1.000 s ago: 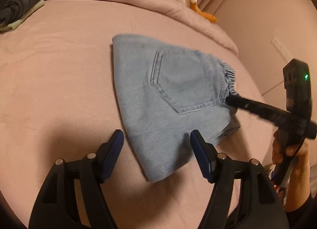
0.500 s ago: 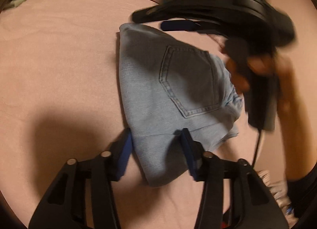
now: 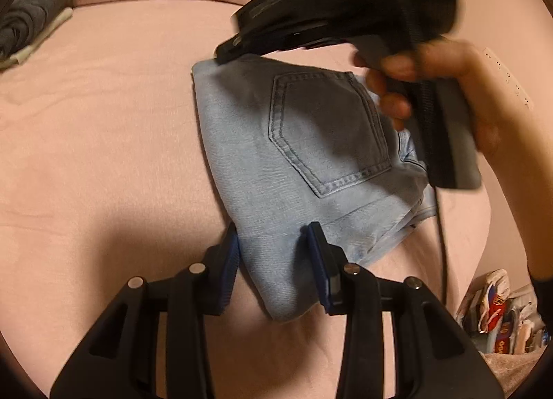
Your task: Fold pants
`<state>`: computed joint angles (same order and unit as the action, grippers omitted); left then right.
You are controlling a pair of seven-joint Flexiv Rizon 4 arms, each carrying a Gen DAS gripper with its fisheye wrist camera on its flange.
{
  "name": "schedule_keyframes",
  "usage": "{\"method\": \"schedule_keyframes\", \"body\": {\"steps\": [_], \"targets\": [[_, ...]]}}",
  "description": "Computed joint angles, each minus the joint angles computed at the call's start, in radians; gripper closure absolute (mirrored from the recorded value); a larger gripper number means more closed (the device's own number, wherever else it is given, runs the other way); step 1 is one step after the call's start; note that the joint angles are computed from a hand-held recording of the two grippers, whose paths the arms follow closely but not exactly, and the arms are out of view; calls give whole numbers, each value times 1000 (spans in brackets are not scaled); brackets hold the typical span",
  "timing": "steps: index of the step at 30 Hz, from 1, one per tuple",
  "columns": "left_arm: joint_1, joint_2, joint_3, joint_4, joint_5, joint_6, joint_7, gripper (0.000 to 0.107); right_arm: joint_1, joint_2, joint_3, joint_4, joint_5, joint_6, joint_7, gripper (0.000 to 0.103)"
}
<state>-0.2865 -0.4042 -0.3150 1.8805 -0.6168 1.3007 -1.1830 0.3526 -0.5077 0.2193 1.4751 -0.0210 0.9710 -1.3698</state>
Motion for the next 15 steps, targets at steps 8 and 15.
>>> {"method": "schedule_keyframes", "body": {"steps": [8,15], "targets": [[-103,7,121,-59,225,29,-177,54,-39,286,9,403,42,307,57,82],[-117,-43,137,-131,345,64,-219,43,-43,415,-68,657,-204,419,323,62]]}}
